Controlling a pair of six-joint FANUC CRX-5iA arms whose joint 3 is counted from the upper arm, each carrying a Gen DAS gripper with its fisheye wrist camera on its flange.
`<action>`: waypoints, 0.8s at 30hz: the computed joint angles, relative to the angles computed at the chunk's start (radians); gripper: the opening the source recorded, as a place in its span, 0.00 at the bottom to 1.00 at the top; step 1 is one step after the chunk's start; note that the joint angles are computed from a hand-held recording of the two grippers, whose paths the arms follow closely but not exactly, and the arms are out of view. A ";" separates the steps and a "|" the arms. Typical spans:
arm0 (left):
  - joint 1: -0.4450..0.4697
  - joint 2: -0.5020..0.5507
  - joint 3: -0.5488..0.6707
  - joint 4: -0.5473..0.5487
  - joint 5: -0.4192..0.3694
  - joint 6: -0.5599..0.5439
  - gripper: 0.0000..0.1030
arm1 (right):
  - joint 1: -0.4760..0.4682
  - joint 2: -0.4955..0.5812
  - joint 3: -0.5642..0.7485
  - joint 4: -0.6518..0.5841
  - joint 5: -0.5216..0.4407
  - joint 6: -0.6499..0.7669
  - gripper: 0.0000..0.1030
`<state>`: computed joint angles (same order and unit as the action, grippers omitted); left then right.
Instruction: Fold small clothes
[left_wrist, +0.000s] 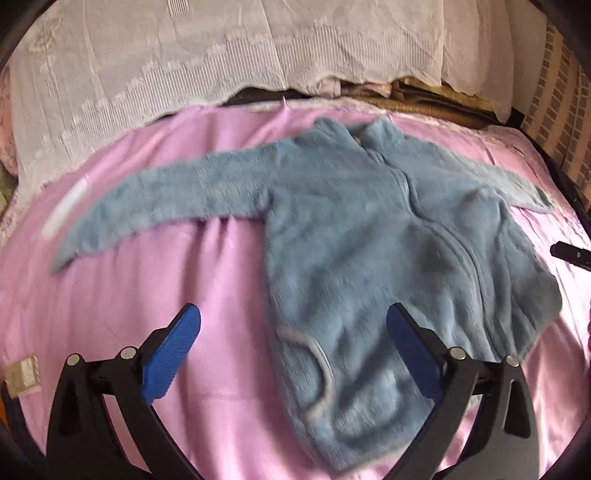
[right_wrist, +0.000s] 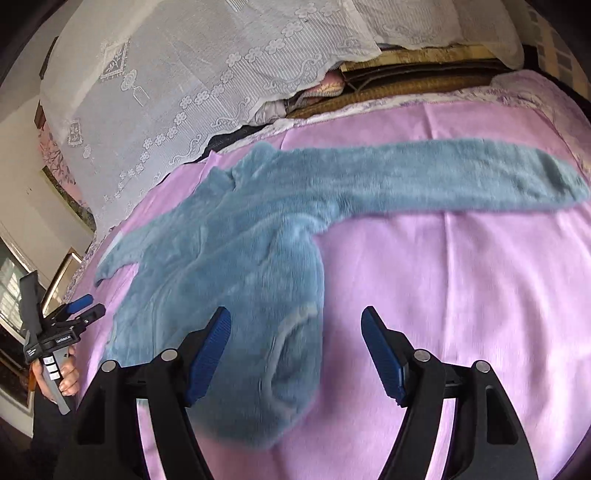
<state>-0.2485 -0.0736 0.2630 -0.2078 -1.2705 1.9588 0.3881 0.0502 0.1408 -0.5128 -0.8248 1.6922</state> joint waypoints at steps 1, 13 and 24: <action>0.038 -0.013 -0.055 0.106 0.014 -0.027 0.96 | -0.007 -0.008 -0.015 -0.034 -0.022 0.015 0.72; 0.006 -0.104 -0.178 0.198 0.086 -0.026 0.17 | 0.027 -0.094 -0.084 -0.067 -0.065 0.044 0.14; -0.118 -0.149 -0.072 -0.091 0.050 0.055 0.85 | 0.124 -0.129 -0.134 0.234 0.062 -0.118 0.39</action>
<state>-0.3669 -0.2225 0.1915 -0.2989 -1.2201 2.0135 0.5118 -0.0789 0.0067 -0.2786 -0.7626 1.5744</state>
